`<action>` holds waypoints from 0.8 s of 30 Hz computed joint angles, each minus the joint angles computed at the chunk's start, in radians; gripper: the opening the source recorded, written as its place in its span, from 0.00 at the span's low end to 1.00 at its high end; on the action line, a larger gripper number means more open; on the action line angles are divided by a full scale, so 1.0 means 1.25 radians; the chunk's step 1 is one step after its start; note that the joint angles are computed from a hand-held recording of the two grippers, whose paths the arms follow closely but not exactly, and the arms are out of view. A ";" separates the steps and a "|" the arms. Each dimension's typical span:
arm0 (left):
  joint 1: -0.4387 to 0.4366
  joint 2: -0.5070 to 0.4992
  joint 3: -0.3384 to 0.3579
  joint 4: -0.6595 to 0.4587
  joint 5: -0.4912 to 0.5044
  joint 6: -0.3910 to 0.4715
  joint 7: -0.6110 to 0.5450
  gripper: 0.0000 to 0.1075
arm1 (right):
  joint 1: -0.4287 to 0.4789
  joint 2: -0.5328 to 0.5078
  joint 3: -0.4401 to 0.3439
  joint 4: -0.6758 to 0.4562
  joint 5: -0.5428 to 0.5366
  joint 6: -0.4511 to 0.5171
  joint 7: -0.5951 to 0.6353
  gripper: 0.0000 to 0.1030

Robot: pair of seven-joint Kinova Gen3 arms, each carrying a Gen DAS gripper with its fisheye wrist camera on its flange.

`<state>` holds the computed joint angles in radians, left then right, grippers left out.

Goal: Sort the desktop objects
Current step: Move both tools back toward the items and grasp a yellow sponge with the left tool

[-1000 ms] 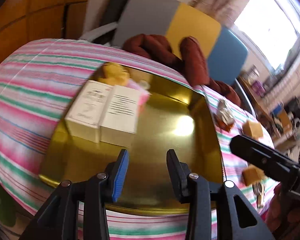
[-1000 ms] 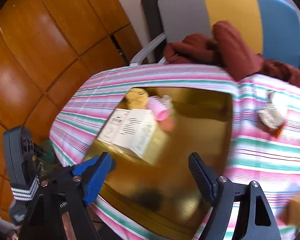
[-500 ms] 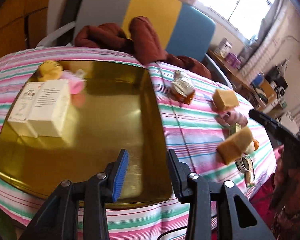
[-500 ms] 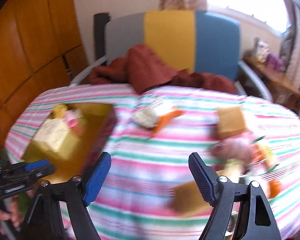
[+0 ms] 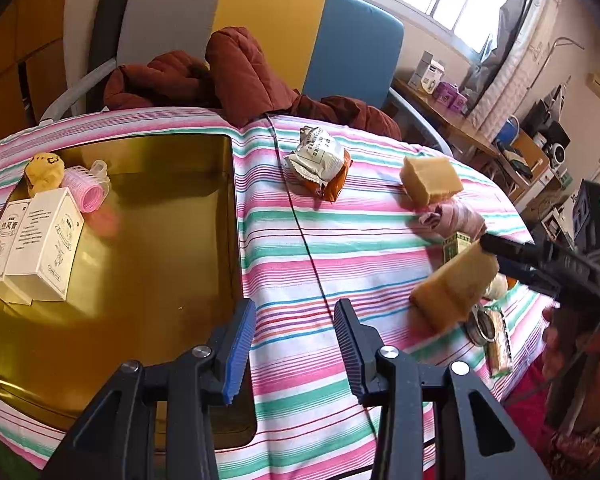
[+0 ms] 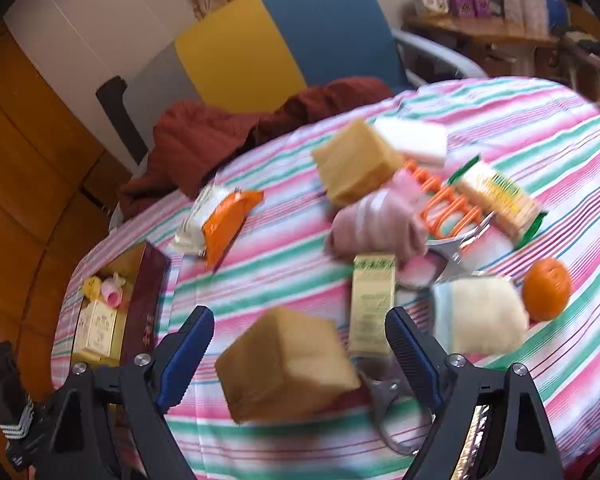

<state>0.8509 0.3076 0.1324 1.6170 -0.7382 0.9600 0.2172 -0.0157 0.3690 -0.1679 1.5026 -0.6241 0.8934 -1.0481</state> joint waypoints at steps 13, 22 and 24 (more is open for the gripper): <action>-0.016 0.032 0.001 -0.051 0.028 -0.030 -0.116 0.40 | 0.108 -0.026 -0.078 0.043 -0.194 0.001 0.203 0.90; -0.058 0.076 0.023 -0.138 0.087 -0.133 -0.326 0.48 | -0.102 -0.064 0.143 0.031 0.010 -0.082 0.009 0.90; -0.046 0.087 -0.002 -0.153 0.118 -0.166 -0.386 0.48 | -0.157 -0.051 0.200 0.006 0.076 -0.050 -0.032 0.90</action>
